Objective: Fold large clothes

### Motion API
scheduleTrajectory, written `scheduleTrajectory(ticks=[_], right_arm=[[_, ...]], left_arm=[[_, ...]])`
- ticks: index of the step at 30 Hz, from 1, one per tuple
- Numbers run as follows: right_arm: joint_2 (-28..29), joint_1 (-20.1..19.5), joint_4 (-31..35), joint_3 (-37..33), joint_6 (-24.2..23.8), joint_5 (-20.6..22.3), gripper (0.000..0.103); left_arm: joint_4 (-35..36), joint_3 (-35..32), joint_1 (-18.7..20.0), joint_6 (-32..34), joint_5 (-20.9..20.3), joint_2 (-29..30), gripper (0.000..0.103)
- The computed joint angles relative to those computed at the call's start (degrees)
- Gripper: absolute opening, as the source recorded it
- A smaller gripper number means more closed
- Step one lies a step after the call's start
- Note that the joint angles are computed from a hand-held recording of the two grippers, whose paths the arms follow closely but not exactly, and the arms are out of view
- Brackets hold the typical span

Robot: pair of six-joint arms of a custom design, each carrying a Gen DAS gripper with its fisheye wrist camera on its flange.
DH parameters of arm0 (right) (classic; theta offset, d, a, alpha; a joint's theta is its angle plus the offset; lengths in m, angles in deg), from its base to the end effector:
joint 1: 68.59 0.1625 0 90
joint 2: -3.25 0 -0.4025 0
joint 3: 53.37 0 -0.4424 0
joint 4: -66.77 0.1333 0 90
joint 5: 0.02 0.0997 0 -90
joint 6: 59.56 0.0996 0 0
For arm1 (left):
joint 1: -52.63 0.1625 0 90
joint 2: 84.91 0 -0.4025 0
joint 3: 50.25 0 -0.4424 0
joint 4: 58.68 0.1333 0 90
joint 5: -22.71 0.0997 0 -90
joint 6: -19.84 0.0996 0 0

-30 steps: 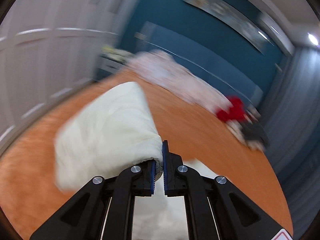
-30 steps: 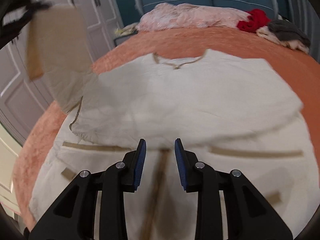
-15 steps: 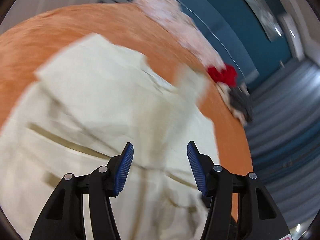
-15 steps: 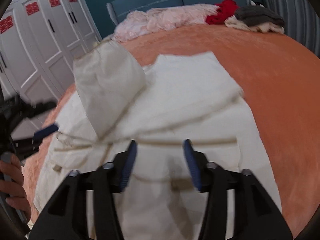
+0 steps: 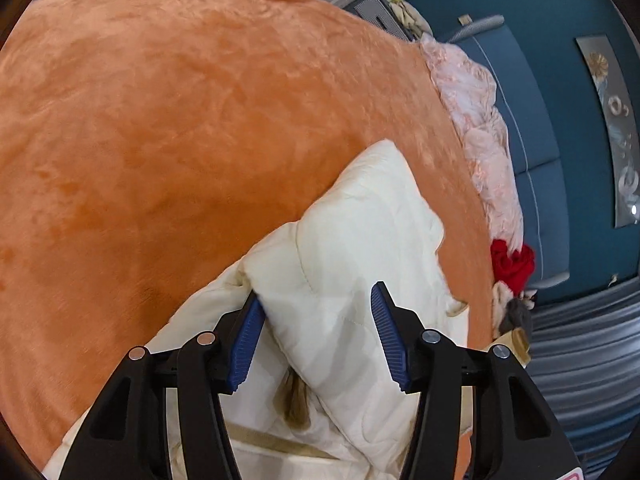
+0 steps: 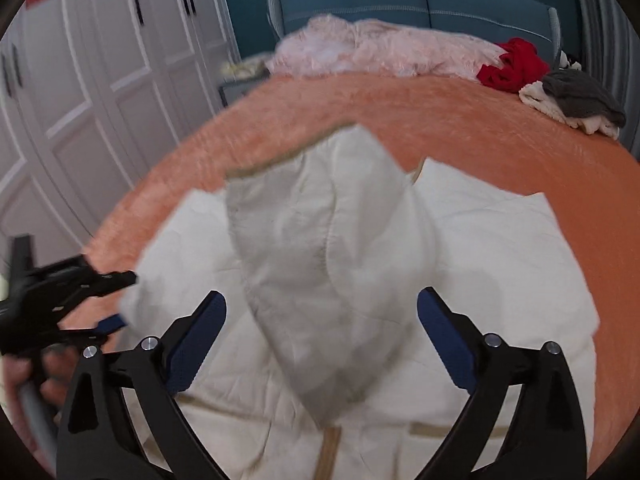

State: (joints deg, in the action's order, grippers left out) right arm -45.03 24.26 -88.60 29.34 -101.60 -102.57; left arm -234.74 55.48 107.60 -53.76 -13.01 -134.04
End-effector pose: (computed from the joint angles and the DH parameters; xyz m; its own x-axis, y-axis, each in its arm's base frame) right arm 0.1497 -0.7618 0.1807 -0.6996 -0.5268 0.4827 -0.6882 0.6784 -0.2570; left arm -0.1818 -0.6325 0.0959 -0.6791 -0.6817 0.2722 -0.5374 0.2091 -0.8170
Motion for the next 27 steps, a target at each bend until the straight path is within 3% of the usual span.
scheduleTrajectory(ticks=[1,3,5,6,9,11,14,16,18,20,22,23,25,26,27], right_arm=[[1.49,0.35,0.09,-1.05,0.21,-1.82,0.082],[3.26,0.77,0.61,-2.66,0.08,-4.83,0.036],[2.42,0.21,0.94,-3.07,2.47,-3.25,0.013],[0.28,-0.77,0.61,-2.51,5.67,0.44,0.013],[-4.69,-3.7,-1.98,-0.43,8.92,4.64,0.015],[-6.16,-5.6,0.1,-0.22,9.41,3.82,0.02],[-6.99,-9.14,9.76,-1.3,11.67,1.65,0.022],[-8.58,-10.84,12.3,-0.34,12.94,3.25,0.031],[-10.24,-11.58,9.43,1.37,13.23,5.48,0.063],[-11.11,-11.81,6.74,2.14,14.15,7.67,0.071],[-10.27,-11.55,6.63,0.57,15.7,7.96,0.071],[-9.34,-11.27,6.7,-0.69,16.04,7.29,0.068],[-6.37,-10.4,8.4,-4.1,14.74,3.82,0.037],[-4.69,-9.78,10.98,-6.43,14.06,1.66,0.009],[-4.39,-9.45,11.82,-6.96,13.88,1.89,0.007]], left_arm=[[2.52,-0.72,0.16,-0.89,0.01,-0.01,0.045],[4.64,-0.03,-0.17,-2.75,0.64,-0.53,0.033],[5.36,1.45,-0.01,-3.68,0.99,-1.76,0.014],[5.36,1.65,0.08,-3.71,1.31,-1.95,0.013],[9.3,1.94,-0.36,-3.4,3.92,-2.4,0.009],[10.43,1.86,-0.44,-2.16,4.0,-2.0,0.01],[16.2,-0.1,-0.76,-3.19,5.32,-0.67,0.01],[20.84,-1.13,-1.21,-5.06,6.67,-0.25,0.01],[22.07,-1.32,-1.26,-5.72,6.96,-0.31,0.01],[21.52,-1.01,-1.04,-5.96,6.43,-0.62,0.011],[21.04,-0.71,-0.94,-6.38,6.13,-0.9,0.011],[21.78,-0.79,-0.95,-6.85,6.24,-1.01,0.011],[24.16,-1.29,-1.14,-7.84,6.88,-1.06,0.011],[26.19,-1.5,-1.45,-8.73,7.81,-1.24,0.009],[26.63,-1.44,-1.78,-8.89,8.46,-1.42,0.009]])
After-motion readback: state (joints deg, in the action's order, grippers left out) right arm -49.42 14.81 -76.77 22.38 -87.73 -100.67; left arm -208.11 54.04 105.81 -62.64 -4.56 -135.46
